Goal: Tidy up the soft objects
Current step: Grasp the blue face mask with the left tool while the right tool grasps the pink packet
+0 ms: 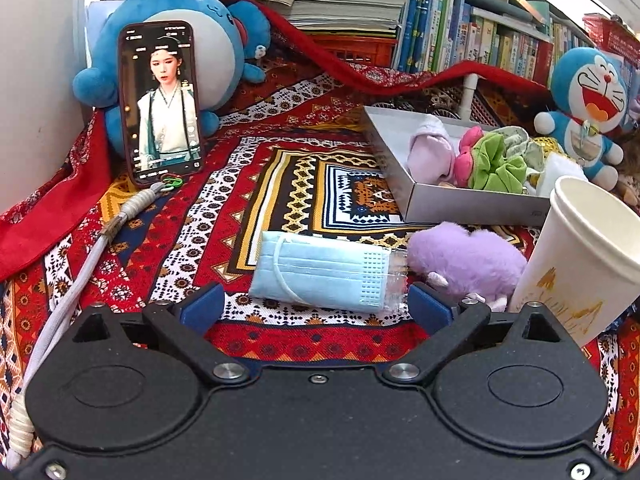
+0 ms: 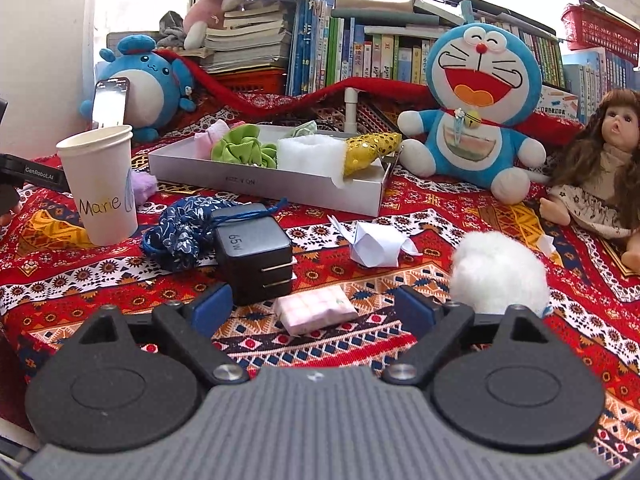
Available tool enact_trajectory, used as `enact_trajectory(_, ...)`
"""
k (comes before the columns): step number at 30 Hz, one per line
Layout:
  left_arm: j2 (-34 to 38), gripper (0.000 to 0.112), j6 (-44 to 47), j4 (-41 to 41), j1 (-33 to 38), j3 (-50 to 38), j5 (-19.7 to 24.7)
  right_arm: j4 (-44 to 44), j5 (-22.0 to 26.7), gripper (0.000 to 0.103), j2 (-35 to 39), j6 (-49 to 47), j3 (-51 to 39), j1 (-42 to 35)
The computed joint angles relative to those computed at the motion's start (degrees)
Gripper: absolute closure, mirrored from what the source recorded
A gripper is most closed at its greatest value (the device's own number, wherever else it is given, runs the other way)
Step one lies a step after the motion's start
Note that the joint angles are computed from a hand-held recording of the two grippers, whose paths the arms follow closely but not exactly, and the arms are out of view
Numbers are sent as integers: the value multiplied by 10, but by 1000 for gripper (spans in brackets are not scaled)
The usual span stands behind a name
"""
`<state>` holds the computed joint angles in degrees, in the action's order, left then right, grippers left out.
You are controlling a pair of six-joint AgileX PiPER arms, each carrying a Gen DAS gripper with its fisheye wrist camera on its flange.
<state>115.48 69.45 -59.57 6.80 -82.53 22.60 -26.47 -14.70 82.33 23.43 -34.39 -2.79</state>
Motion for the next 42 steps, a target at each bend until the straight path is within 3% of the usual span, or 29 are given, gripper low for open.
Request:
enact_trajectory(22, 39, 14, -128, 112, -13, -72, 18, -134, 7, 14, 16, 131, -19, -10)
enact_trajectory(28, 36, 15, -151, 126, -15, -71, 13, -15, 11, 29, 9, 34, -10, -3)
enact_trajectory(34, 39, 19, -167, 135, -18, -75, 11, -62, 18, 36, 2, 66, -13, -8)
enact_trajectory(39, 36, 27, -157, 131, -20, -70, 8, -180, 21, 38, 16, 183, -30, -18)
enact_trajectory(42, 32, 28, -164, 137, -21, -65, 4, -208, 17, 45, 20, 213, -32, -22)
